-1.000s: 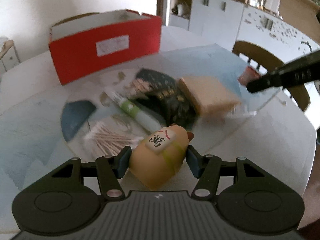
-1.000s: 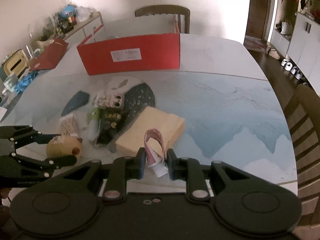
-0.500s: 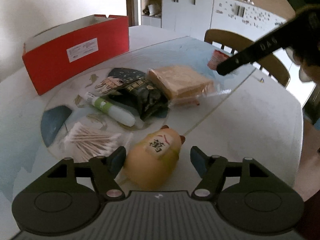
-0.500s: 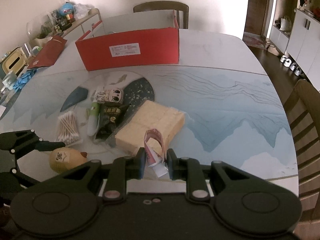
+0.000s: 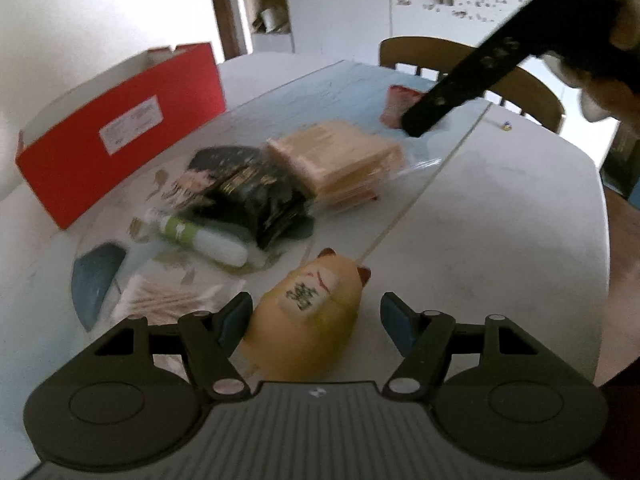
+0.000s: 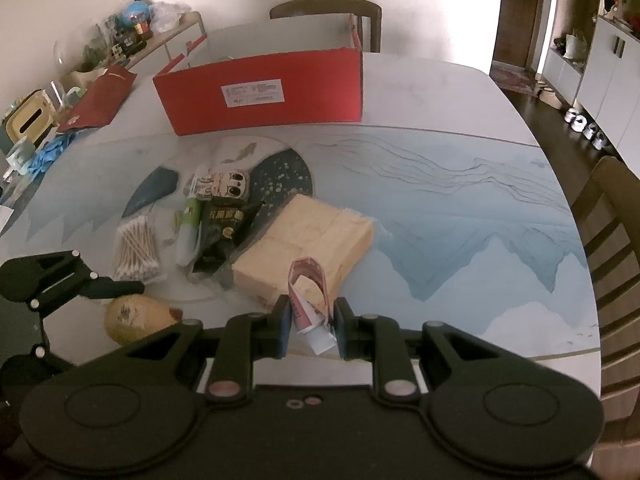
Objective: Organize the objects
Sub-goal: 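Carry the pink packet and yellow bottle with both tools over the red box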
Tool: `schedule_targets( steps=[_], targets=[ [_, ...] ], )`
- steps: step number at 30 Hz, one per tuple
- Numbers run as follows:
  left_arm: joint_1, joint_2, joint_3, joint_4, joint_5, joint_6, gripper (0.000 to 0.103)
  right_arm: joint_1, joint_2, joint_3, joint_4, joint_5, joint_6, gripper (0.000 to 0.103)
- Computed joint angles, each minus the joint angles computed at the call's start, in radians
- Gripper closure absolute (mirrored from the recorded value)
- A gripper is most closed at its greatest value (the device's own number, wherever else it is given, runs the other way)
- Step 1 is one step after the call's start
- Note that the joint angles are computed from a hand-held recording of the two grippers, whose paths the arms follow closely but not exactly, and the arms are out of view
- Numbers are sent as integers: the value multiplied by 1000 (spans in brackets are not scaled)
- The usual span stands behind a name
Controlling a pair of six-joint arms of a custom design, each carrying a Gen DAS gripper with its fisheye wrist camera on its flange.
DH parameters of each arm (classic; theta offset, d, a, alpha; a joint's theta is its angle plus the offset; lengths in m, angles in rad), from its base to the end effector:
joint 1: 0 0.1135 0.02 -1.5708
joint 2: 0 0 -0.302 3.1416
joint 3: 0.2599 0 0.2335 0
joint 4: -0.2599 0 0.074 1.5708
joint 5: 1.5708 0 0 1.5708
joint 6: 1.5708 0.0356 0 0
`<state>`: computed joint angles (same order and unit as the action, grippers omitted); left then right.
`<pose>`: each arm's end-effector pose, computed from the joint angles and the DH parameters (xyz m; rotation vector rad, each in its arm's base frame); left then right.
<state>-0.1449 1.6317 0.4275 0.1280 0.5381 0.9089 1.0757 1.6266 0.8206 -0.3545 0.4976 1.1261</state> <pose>0.2199 -0.0505 0.1337 1.3866 2.0425 -0.3983 0.1472 0.2369 0.1972 0.1962 2.5092 0.1771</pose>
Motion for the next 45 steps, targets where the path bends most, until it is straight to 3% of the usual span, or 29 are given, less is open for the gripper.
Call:
schedule_targets(
  steps=[3,10,15,23,33,45],
  targets=[
    [-8,-2,-11,41,-26,-5,46,-2,-2,-1,-1,-1,-1,81],
    [-4,-8,71,-37,-17,-148,51,-42,-41,-5,7,-22,-42,81],
    [13,-49,217,-181,39,-230,51,-98,-71,40,-14,-28,-137,81],
    [3,19,538,-307,19,-317,51,-235,-65,201,-50,-49,-383,81],
    [-35,202,884,-369,-16,-324,51,-392,98,481,-30,-76,-652,81],
    [-81,501,1333,-526,-71,-340,51,-520,384,824,-108,-150,-742,82]
  ],
)
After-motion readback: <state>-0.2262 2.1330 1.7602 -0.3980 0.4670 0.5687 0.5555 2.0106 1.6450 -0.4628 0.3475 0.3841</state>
